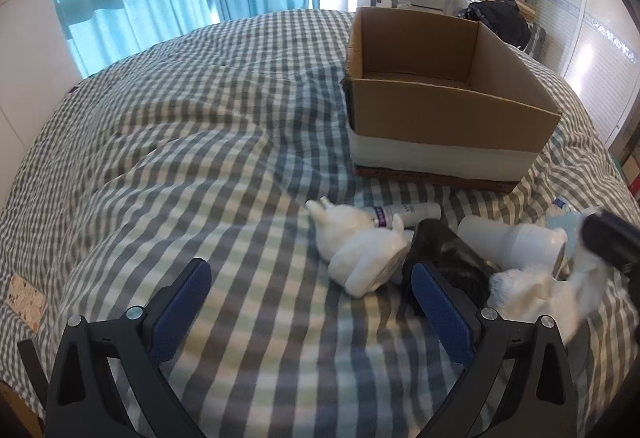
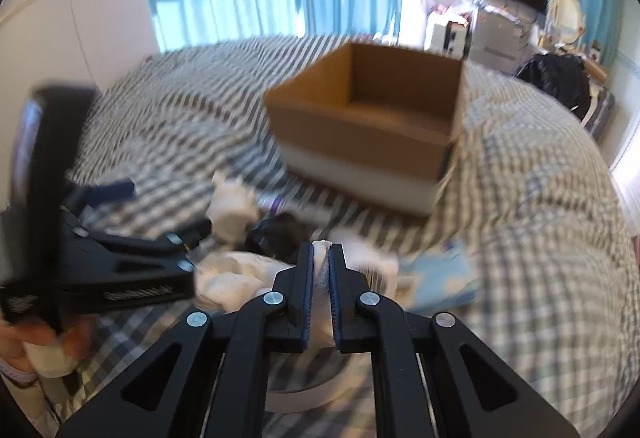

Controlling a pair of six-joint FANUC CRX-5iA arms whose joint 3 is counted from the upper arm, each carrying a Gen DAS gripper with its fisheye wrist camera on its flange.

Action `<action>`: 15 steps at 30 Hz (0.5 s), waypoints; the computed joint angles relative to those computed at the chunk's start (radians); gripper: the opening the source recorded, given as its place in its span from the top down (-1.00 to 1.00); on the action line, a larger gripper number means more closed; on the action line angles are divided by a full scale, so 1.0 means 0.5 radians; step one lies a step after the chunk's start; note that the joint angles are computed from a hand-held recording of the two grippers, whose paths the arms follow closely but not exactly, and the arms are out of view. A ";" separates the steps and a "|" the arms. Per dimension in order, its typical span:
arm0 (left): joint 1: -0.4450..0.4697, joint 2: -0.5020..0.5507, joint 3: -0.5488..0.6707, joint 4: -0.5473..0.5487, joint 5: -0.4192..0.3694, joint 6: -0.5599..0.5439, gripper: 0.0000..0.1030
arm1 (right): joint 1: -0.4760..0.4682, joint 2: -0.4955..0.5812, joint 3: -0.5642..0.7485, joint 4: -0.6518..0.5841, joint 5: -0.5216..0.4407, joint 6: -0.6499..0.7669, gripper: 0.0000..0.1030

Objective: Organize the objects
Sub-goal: 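Grasp the white figurine with the left tool while the right tool grasps the white lace cloth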

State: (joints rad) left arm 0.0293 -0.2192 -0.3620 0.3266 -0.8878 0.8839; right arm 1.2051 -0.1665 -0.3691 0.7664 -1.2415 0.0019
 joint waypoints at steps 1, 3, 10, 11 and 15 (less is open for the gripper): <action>-0.022 0.025 0.018 -0.018 0.003 0.024 -1.00 | -0.007 -0.026 -0.010 0.012 -0.009 -0.006 0.85; -0.061 0.093 0.072 -0.048 0.002 0.084 -1.00 | -0.018 -0.070 -0.042 0.053 -0.025 -0.026 0.85; -0.137 0.311 0.228 -0.107 -0.127 0.268 -0.64 | -0.062 -0.152 -0.108 0.032 -0.020 -0.093 0.85; -0.140 0.321 0.231 -0.100 -0.146 0.263 -0.56 | -0.068 -0.154 -0.115 0.029 -0.010 -0.099 0.85; -0.134 0.325 0.219 -0.066 -0.188 0.213 -0.19 | -0.070 -0.169 -0.148 0.022 0.026 -0.118 0.85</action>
State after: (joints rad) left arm -0.0379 -0.0568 -0.2523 0.2934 -0.9820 0.9903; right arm 1.1702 -0.2508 -0.4429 0.7774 -1.2285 -0.0572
